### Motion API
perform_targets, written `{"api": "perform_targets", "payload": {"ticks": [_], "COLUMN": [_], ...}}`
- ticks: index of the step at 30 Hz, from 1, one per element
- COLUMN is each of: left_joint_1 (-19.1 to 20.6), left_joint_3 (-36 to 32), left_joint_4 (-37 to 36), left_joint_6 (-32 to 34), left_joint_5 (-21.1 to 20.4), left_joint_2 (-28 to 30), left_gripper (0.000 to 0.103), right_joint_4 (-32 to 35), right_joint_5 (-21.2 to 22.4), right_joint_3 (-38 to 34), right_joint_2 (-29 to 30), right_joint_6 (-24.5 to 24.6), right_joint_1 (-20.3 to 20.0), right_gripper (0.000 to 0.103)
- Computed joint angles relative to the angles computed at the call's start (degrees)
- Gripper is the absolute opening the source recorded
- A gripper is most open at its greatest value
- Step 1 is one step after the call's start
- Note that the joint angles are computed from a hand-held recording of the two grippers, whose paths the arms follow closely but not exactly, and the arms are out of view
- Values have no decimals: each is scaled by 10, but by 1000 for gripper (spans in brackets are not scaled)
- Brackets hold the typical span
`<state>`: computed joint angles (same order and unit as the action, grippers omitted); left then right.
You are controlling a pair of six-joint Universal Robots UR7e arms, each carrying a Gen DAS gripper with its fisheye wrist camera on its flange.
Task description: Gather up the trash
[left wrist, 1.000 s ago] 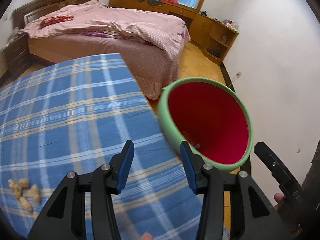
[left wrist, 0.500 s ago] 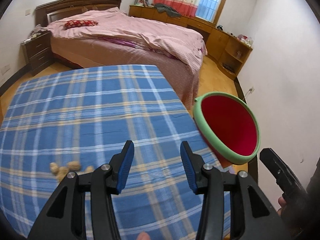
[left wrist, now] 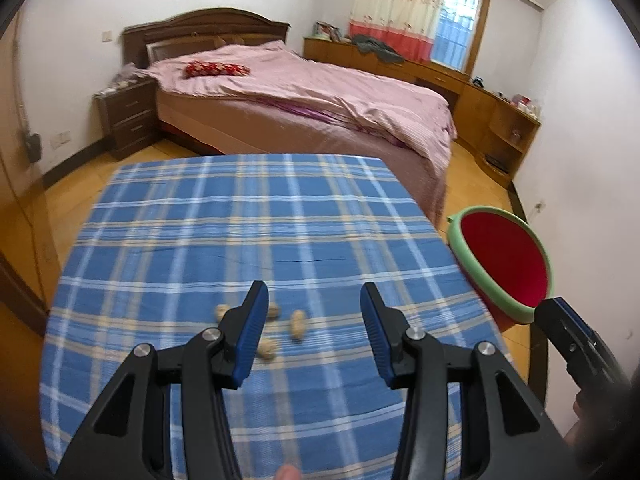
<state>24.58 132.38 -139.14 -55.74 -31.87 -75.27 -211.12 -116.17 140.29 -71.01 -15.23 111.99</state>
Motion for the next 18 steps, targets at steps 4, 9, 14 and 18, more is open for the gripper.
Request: {"api": "perform_targets", "payload": {"ticks": [4, 9, 14, 18], "left_joint_1": [-19, -38, -47, -53], "left_joint_3": [18, 31, 39, 40], "left_joint_4": [67, 131, 169, 208], "left_joint_6": [-60, -114, -152, -184], "left_joint_5": [24, 40, 45, 48], "left_joint_2": [-36, -66, -83, -92], "left_gripper": [48, 48, 48, 48], "right_joint_4": [-11, -26, -35, -35], "right_joint_5": [-9, -16, -22, -23], "right_joint_3": [-1, 1, 1, 2], "right_joint_2": [20, 39, 49, 50], "right_joint_6": [-3, -4, -7, -6], "right_joint_1": [15, 30, 38, 39], "right_gripper": [64, 64, 64, 64]}}
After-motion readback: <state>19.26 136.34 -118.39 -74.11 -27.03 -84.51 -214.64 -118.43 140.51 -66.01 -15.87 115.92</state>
